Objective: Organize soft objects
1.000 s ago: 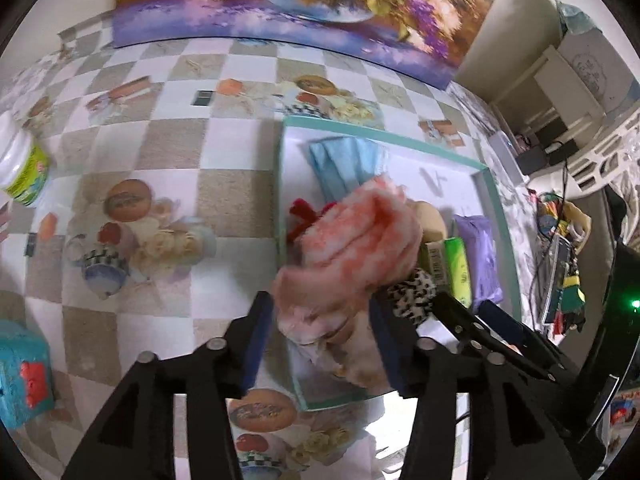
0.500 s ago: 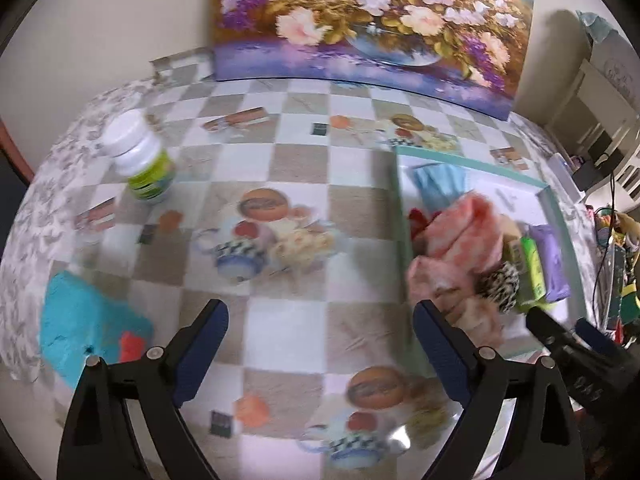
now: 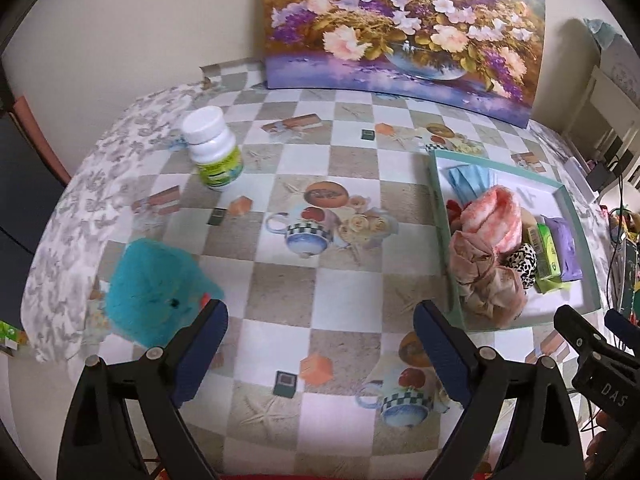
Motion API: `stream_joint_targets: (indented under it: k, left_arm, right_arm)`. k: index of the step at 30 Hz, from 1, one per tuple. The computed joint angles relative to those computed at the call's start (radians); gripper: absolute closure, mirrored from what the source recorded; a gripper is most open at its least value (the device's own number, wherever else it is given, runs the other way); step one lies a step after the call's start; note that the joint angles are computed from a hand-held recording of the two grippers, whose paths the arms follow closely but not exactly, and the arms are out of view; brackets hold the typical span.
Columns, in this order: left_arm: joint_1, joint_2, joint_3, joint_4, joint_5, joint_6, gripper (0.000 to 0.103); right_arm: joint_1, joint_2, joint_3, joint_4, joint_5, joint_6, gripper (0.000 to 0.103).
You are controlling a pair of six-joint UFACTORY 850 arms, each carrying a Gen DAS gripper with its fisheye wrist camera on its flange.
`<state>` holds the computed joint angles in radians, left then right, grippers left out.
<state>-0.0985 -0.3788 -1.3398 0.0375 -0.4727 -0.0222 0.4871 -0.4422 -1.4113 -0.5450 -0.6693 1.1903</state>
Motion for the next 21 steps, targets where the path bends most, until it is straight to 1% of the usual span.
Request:
stream_joint_targets:
  k: [3,8,12,16,21]
  left_arm:
    - [0.002,0.015,0.013,0.043,-0.003,-0.038,0.009]
    - [0.009,0.022,0.02,0.077,-0.031,-0.081,0.009]
    - [0.005,0.033,0.033,0.174,-0.039,-0.175,0.009]
    - [0.01,0.045,0.046,0.177,-0.027,-0.178,0.009]
    - [0.015,0.064,0.066,0.202,0.007,-0.217,0.009]
  right_arm:
    - [0.011,0.002,-0.003,-0.008,-0.009,0.001,0.0]
    - [0.027,0.007,-0.004,-0.02,-0.021,0.007,0.0]
    - [0.037,0.007,-0.008,-0.028,-0.029,0.005,0.0]
    - [0.043,0.01,-0.005,-0.028,-0.027,0.002,0.0]
    - [0.049,0.004,-0.013,-0.04,-0.045,0.006,0.0]
